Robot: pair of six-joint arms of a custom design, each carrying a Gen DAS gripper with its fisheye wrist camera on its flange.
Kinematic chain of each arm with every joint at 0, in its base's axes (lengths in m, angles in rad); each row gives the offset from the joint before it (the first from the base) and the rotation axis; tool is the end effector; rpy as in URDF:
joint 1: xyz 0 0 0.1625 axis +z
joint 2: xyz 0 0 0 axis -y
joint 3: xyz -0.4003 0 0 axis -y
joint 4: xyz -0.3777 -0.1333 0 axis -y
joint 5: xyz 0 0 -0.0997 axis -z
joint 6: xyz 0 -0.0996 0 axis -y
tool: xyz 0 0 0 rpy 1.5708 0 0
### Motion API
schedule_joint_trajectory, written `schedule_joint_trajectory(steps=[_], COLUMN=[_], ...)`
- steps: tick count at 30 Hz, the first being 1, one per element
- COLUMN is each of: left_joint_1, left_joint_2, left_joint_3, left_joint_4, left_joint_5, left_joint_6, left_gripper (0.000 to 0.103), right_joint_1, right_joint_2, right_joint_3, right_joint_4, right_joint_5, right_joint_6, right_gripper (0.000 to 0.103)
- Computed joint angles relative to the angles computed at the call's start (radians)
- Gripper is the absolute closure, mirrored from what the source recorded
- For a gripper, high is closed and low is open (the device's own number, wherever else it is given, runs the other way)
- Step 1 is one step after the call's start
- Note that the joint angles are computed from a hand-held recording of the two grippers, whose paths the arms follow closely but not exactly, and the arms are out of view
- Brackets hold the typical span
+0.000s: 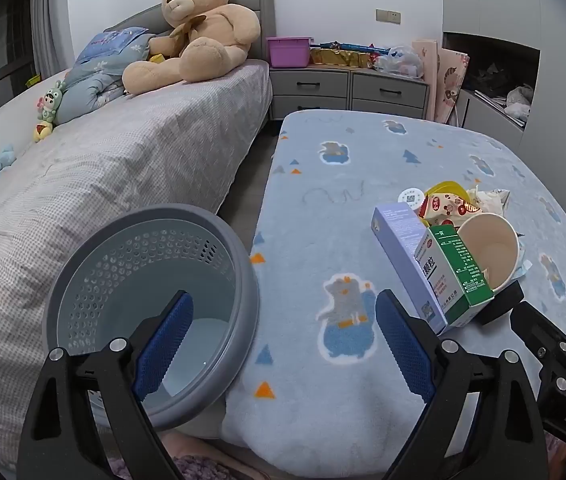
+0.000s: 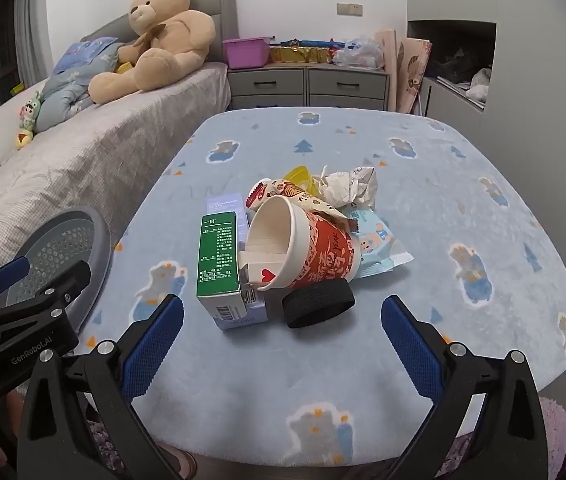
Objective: Collect trash
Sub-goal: 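Move the right tool toward the black hair tie by the paper cup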
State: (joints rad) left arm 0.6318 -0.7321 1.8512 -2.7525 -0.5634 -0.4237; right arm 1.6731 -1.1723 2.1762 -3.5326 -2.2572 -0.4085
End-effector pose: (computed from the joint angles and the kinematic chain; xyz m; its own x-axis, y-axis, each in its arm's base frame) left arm -0.3278 -0.5095 0.0434 -0.6576 0.1220 -0.7435 0.5869 0.7017 -0.4039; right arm 0.1187 -0.4689 0.2501 -0.7314 0.1735 0.6595 -0.3806 0.6986 -0.6059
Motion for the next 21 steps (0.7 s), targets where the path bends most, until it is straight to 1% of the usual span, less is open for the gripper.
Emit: schedule_joint_trajectory(steps=[21], left_joint_1=[0.001], left_joint_2=[-0.003], left_joint_3=[0.000], left_joint_4=[0.001], left_joint_5=[-0.001], left_joint_6=[0.003], left_gripper=[0.015], right_joint_1=[0.000], right_joint_2=[0.000], right_joint_3=[-0.001], right_joint_4=[0.000], right_joint_5=[0.000], right_joint_6=[-0.002], right_gripper=[0.006])
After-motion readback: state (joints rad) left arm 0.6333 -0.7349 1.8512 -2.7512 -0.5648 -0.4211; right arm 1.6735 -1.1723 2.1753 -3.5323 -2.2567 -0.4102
